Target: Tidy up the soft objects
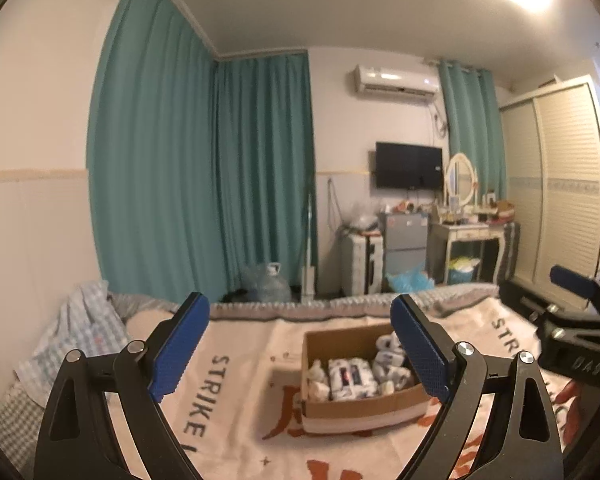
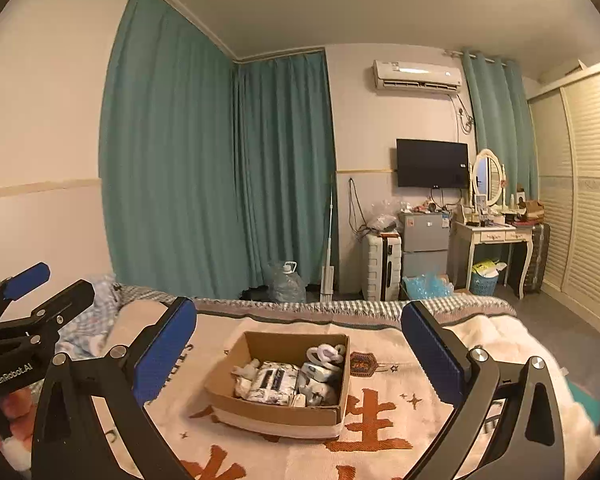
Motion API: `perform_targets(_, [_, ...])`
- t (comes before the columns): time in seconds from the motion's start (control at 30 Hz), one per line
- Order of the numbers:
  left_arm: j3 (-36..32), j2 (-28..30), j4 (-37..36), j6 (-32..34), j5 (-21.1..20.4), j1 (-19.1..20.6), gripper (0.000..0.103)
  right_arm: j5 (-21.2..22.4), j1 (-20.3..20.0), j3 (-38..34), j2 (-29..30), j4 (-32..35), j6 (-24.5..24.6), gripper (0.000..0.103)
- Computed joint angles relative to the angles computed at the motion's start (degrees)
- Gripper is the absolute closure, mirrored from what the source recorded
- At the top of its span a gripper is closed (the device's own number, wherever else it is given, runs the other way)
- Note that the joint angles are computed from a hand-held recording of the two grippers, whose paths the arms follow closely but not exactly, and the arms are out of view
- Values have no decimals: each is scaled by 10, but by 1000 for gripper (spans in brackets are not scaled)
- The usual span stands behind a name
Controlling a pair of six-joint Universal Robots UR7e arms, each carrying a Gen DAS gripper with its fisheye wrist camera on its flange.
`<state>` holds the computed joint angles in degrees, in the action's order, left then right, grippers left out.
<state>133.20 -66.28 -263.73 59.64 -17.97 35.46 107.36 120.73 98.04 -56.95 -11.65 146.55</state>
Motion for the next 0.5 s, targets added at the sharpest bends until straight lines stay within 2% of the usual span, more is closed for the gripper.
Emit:
perform_targets(0.07, [9, 21, -27, 0, 0, 13, 10, -4, -18, -14, 28, 11, -5, 0])
perform_targets(0.13, [12, 32, -11, -29, -10, 36, 10, -9, -33, -19, 44, 11, -7, 0])
perform_targets(0.27, [38, 29, 80, -148, -22, 69, 10, 4, -47, -19, 64, -13, -26, 0])
perform_targets(0.5, [63, 28, 130, -214, -33, 75, 10, 10, -59, -29, 78, 0, -10, 0])
